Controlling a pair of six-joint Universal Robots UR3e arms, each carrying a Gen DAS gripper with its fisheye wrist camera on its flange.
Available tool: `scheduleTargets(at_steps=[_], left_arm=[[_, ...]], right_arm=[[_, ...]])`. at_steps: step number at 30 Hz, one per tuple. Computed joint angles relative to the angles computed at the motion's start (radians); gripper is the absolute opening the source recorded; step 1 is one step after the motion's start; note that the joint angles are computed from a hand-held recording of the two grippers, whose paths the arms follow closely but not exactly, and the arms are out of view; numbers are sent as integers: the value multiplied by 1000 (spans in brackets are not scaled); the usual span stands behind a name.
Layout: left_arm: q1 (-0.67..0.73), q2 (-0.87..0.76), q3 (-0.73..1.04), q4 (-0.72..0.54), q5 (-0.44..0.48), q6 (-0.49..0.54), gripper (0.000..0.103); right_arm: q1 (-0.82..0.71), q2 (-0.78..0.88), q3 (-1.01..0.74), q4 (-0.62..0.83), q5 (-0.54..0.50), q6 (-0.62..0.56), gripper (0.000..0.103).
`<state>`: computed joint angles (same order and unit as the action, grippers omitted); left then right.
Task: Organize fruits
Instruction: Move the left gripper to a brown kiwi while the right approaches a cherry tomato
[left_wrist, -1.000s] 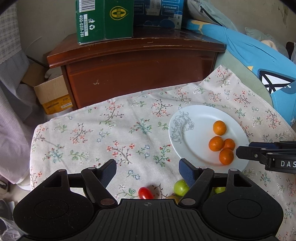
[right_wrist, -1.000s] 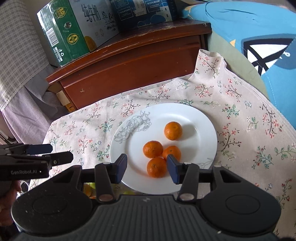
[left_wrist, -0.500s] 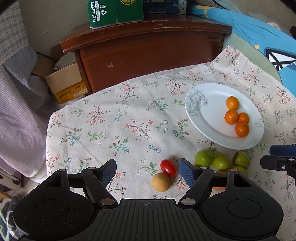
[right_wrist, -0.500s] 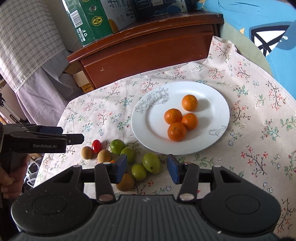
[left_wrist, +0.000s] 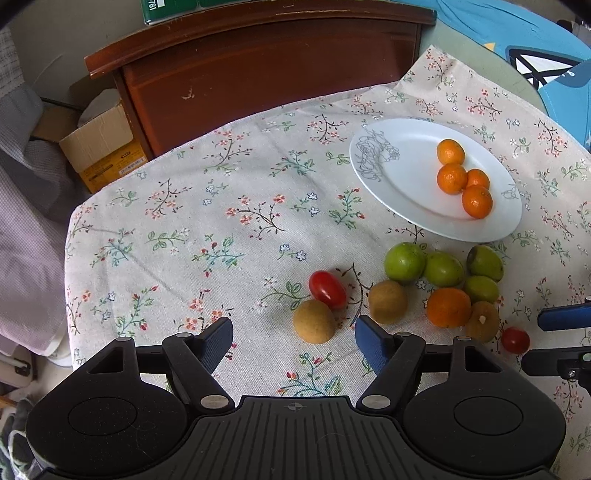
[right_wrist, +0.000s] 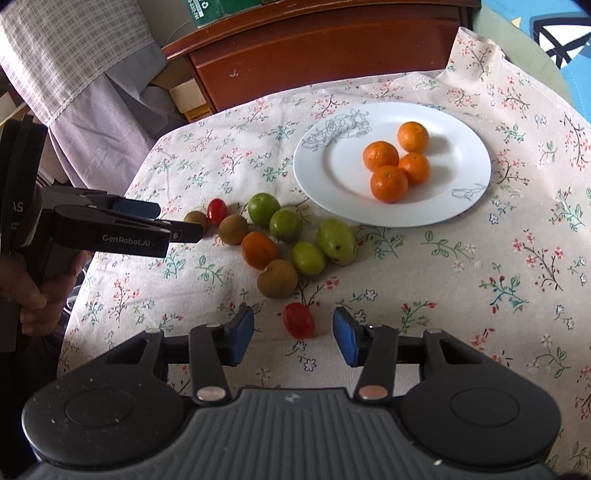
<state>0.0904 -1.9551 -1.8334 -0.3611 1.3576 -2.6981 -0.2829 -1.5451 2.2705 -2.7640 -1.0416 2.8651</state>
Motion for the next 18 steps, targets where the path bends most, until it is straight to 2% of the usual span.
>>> scheduleTargets(at_steps=[2,6,8,13,18], left_arm=[[3,-8,-2,10,-8,6,70],[11,-29,15,-8,-24,5,57],[13,-35,19,-12,-30,4,54],[8,-50,30,-6,-30,-11,54],[-2,-63,35,-2,-24,-3,53]], right_arm=[[7,7,-1,2,-5,-12,49],[19,30,-8,0,-21,-4,49],[30,45,-12,-13,-36,1,49],[47,69,-10,-67,-51,9,48],[54,79,-8,-97,-59,12,42]])
